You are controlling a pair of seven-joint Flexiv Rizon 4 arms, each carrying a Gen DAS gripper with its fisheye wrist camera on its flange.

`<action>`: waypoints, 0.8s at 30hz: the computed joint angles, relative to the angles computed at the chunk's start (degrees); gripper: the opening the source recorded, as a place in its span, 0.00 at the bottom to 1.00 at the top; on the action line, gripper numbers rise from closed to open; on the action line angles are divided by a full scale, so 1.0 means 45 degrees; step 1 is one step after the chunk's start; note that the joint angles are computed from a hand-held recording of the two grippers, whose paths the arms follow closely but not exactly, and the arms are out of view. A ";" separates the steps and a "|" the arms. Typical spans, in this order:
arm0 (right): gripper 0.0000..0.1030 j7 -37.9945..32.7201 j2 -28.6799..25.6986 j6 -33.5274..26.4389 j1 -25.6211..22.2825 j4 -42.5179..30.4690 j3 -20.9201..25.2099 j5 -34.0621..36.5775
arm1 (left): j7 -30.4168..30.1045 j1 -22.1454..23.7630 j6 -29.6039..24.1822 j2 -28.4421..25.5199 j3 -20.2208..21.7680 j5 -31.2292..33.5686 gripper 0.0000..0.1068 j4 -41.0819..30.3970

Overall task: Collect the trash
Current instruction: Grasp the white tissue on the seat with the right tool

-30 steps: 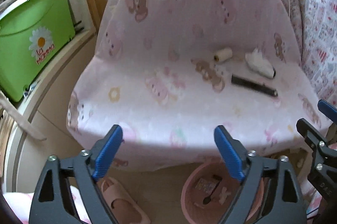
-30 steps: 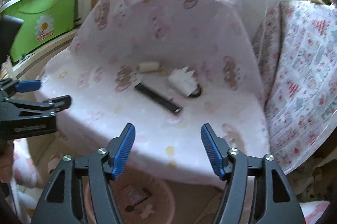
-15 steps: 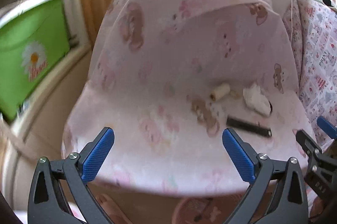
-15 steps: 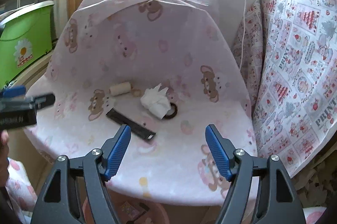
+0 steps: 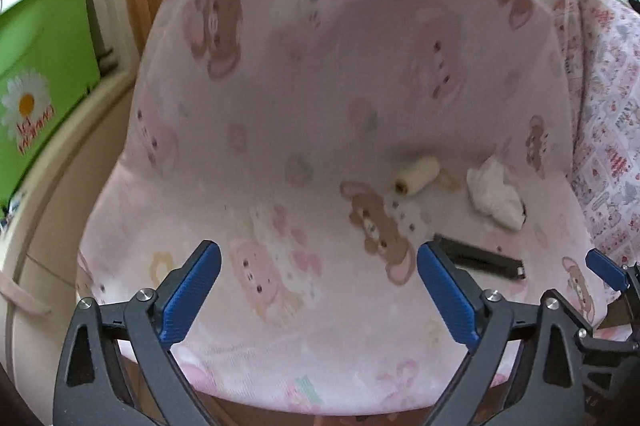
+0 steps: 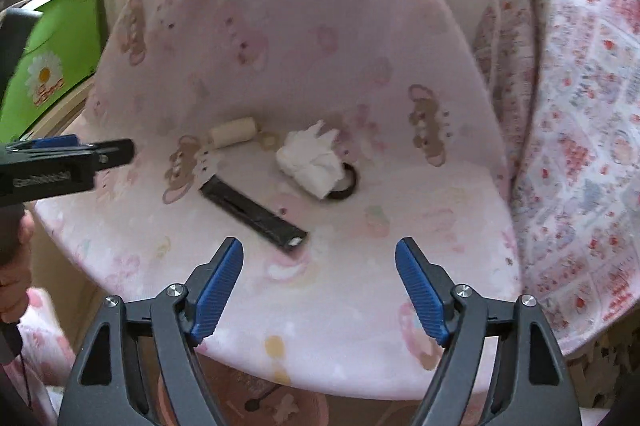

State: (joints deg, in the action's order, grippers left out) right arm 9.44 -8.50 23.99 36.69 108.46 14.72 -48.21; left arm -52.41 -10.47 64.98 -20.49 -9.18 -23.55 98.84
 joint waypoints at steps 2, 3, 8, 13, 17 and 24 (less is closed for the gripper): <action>0.78 -0.0315 -0.0030 0.0843 -0.0214 0.0078 -0.0058 0.0147 | -0.0361 -0.0117 -0.0015 -0.0053 0.0216 0.0302 0.91 -0.0065; 0.78 -0.0414 -0.0052 0.1107 -0.0286 0.0100 -0.0102 0.0151 | -0.0552 -0.0161 0.0005 -0.0064 0.0317 0.0469 0.92 -0.0083; 0.78 -0.0447 0.0124 0.1262 -0.0671 0.0159 -0.0362 0.0283 | -0.1046 -0.0105 -0.0030 -0.0208 0.0394 0.0765 0.92 -0.0399; 0.81 -0.0444 0.0402 0.1033 -0.1301 0.0294 -0.0599 -0.0085 | -0.1517 0.0017 -0.0656 -0.0449 0.0448 0.0807 0.92 -0.0951; 0.81 -0.0571 0.0675 0.2110 -0.2067 0.0704 -0.0731 0.0778 | -0.2004 0.0077 -0.1389 -0.0683 0.0525 0.0935 0.92 -0.1390; 0.69 0.2602 0.1171 0.8401 -0.3721 0.2928 -0.1062 0.2002 | -0.2735 -0.0174 -0.1468 -0.0925 0.0771 0.1721 0.92 -0.1763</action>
